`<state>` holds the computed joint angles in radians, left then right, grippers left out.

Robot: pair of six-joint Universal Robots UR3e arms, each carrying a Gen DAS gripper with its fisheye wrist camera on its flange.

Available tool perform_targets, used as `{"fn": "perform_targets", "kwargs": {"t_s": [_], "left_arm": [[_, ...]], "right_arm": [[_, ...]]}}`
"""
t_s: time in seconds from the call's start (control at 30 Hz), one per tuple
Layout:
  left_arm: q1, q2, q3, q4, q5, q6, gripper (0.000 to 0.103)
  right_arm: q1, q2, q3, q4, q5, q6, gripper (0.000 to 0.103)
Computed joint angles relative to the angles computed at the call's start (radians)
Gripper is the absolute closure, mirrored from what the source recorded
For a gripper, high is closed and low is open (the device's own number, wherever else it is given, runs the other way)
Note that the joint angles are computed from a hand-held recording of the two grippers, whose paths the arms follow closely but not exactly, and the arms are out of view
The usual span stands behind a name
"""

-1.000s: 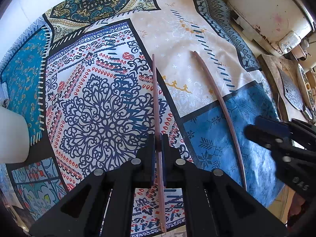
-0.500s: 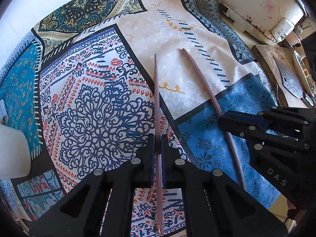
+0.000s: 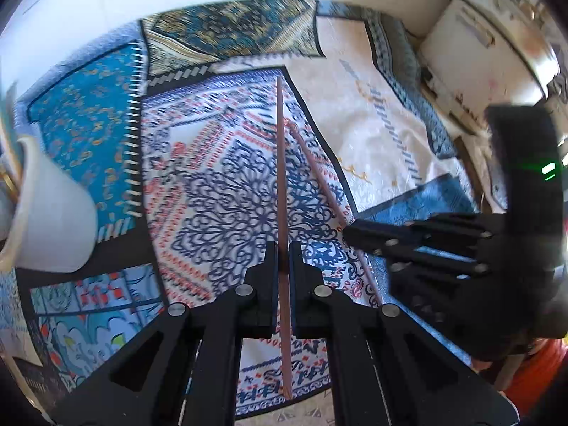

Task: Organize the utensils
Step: 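Lift and carry both pink chopsticks to the white cup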

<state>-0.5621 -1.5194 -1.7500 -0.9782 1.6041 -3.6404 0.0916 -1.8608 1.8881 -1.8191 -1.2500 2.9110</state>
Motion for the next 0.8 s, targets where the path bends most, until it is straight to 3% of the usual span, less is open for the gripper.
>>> {"fn": "perform_targets", "kwargs": {"t_s": [0.1, 0.3, 0.5, 0.67, 0.8], "left_arm": [[0.001, 0.046, -0.011, -0.002, 0.017, -0.003, 0.099], [0.018, 0.129, -0.033, -0.003, 0.02, -0.013, 0.099], [0.038, 0.205, -0.054, -0.014, 0.019, -0.008, 0.099], [0.055, 0.261, -0.069, -0.022, 0.019, -0.013, 0.099], [0.064, 0.311, -0.067, -0.04, 0.031, -0.015, 0.099]], "right_arm": [[0.074, 0.071, -0.057, -0.024, -0.075, 0.054, 0.096], [0.145, 0.209, -0.178, -0.025, -0.126, 0.127, 0.094], [0.183, 0.321, -0.308, 0.053, -0.157, 0.113, 0.09], [0.203, 0.293, -0.275, 0.029, -0.199, 0.106, 0.097], [0.184, 0.247, -0.25, 0.019, -0.156, 0.122, 0.097]]}}
